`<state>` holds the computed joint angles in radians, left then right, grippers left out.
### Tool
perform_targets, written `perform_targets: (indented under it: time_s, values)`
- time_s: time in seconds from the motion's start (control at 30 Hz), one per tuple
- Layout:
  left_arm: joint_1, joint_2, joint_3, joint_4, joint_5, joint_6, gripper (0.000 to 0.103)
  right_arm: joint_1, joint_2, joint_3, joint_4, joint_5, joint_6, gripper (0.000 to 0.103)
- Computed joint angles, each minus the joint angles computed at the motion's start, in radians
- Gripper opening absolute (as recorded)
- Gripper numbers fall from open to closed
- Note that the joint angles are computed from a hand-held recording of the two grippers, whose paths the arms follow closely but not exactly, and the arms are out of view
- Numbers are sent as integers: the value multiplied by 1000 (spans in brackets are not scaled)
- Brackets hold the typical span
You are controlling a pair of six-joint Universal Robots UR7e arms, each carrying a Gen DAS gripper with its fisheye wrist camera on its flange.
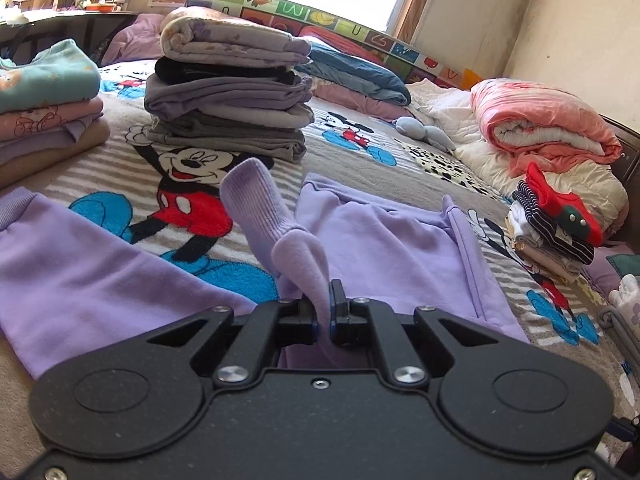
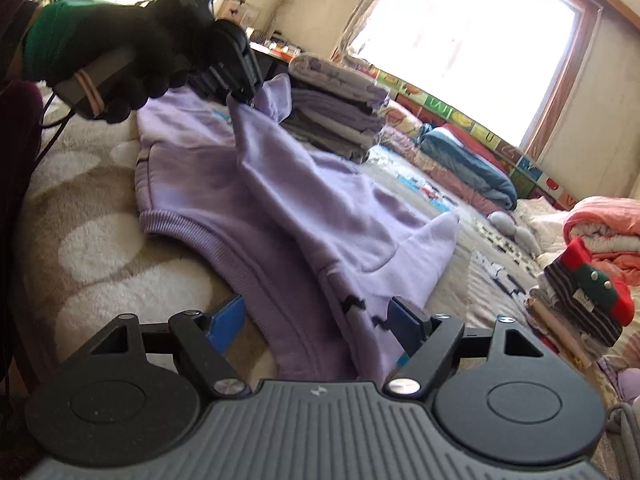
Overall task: Fold clothes
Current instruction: 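Lift the sleeve with the left tool and fold it across the body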
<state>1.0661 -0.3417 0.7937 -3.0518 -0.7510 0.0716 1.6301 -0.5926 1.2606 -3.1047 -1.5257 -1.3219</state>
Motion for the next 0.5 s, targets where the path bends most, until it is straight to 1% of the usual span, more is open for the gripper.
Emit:
perform_targets:
  time_s: [0.03,0.1,0.17,0.23,0.27,0.3,0.4,0.47,0.5]
  values:
    - [-2,0,2,-12,-2,12,4,-3,1,-6,-5,24,24,82]
    - [-4,1,3,-22,6,22,4,-5,15,-32,11,32,56,84]
    - [-3,10,-13,-11,23,12,4,-4,30,-73,93,4,72,84]
    - [3,7,-10,11,40,-23,4,-5,38,-107,210,-27,95,91]
    - [5,5,-7,15,44,-37,4,-5,42,-127,271,-42,108,91]
    - [6,-1,1,14,37,-49,4,0,42,-136,301,-60,122,91]
    - [16,-17,22,21,-1,-96,5,2,26,-124,321,-68,128,91]
    - [27,-36,44,42,-37,-195,11,0,19,-109,310,-66,126,92]
    - [33,-45,56,45,-52,-248,16,1,18,-105,308,-66,124,92]
